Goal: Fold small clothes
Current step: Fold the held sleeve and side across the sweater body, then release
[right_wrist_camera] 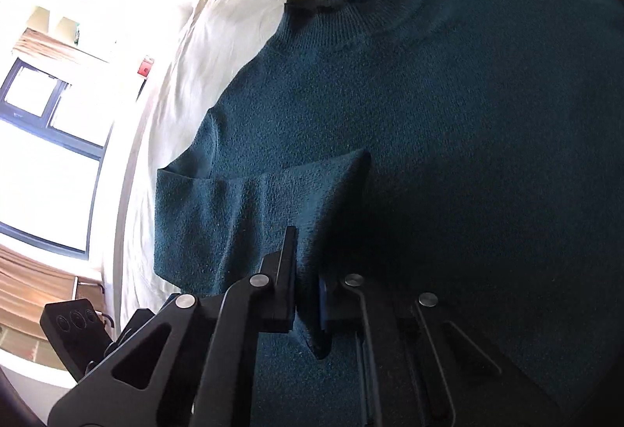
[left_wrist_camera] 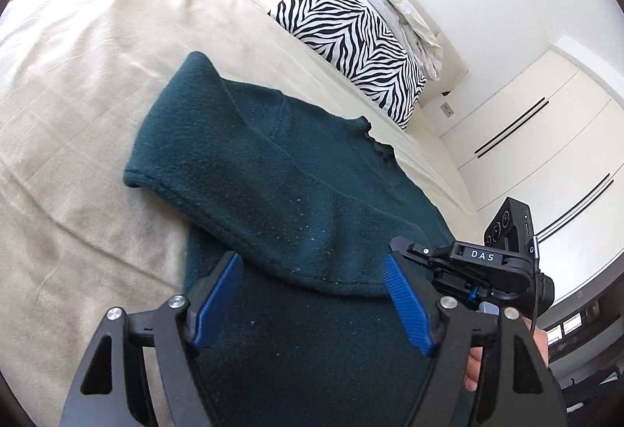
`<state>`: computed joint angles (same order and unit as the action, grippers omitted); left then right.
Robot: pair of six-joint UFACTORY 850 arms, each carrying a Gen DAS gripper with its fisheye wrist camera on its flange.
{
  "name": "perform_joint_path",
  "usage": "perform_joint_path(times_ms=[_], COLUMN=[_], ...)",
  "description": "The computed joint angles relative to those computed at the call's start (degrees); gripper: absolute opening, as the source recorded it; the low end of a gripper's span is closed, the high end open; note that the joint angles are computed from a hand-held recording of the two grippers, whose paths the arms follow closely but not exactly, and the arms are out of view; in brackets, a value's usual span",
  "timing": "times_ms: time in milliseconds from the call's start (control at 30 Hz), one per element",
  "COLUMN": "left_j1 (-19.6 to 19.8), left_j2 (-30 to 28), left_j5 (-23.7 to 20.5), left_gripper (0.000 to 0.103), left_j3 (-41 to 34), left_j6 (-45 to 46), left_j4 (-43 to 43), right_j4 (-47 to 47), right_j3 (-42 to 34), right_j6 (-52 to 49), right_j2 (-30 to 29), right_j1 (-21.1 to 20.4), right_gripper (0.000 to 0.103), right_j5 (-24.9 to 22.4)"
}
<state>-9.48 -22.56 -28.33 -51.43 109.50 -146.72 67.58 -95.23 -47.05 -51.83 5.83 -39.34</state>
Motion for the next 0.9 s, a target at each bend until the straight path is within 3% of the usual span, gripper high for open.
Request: perform_joint_path(times_ms=[133, 267, 533, 633, 900], left_j1=[2.5, 4.5, 7.2, 7.8, 7.5], left_j2=[2.1, 1.9, -3.0, -6.5, -15.8], left_j5=[-0.8, -0.8, -1.4, -3.5, 0.0], left_gripper=[0.068, 0.062, 0.045, 0.045, 0.045], left_j3=[1.7, 0.7, -6.6, -11.2, -24.0], left_j6=[0.8, 1.6, -7.8, -13.7, -27.3], left_j4=[-1.4, -2.1, 8.8, 15.6, 31.2], right_j4=[-3.7, -10.7, -16.1, -17.6, -13.5], right_j3=[-1.0, -4.8, -11.9, -13.8, -12.2], right_j6=[0.1, 6.4, 13.5, 14.8, 12.9], right_j2=[1.9, 0.9, -4.2, -6.3, -6.5], right_j1=[-1.2, -3.8, -7.2, -7.0, -8.0], right_gripper=[0.007, 0.007, 0.007, 0.007, 0.007], right_j5=[5.1, 8.8, 6.5, 4.8, 3.7])
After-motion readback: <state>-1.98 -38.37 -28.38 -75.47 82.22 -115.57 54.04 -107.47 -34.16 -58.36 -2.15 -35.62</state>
